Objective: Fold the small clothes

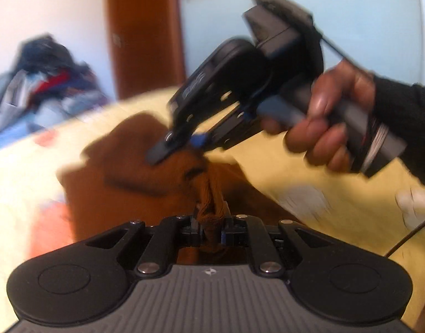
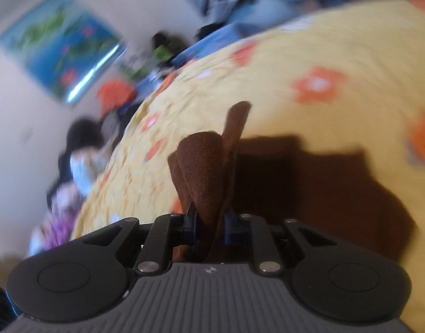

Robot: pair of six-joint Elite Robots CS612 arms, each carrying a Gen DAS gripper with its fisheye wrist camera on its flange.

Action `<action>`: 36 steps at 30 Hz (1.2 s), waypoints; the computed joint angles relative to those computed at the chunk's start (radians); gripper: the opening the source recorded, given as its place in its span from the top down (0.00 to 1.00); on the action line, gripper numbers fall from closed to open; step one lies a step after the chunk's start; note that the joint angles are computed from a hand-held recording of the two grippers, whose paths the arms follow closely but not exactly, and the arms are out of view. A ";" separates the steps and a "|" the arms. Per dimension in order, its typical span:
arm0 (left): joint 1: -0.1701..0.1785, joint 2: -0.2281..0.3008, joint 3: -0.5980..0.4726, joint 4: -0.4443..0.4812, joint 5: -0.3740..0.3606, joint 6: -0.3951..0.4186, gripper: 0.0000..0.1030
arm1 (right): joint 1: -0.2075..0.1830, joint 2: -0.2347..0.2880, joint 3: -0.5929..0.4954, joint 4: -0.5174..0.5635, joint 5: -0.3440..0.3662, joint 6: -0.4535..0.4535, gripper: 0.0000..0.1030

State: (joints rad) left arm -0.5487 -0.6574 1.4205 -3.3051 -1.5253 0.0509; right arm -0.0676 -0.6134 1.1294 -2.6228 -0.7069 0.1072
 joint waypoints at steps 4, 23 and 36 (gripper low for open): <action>0.000 -0.014 0.042 0.012 -0.033 0.063 0.85 | -0.032 0.023 0.070 -0.122 0.008 0.172 0.62; 0.089 -0.072 0.100 -0.032 0.097 -0.235 0.08 | -0.050 0.081 0.049 -0.324 0.035 0.260 0.61; 0.232 0.176 -0.327 0.201 -0.456 -0.816 0.09 | -0.009 0.097 -0.044 -0.215 -0.188 0.140 0.06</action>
State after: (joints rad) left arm -0.3163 -0.4815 1.0940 -3.1045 -1.9808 -0.7654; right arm -0.0768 -0.5160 1.0859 -2.8378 -0.8947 0.2468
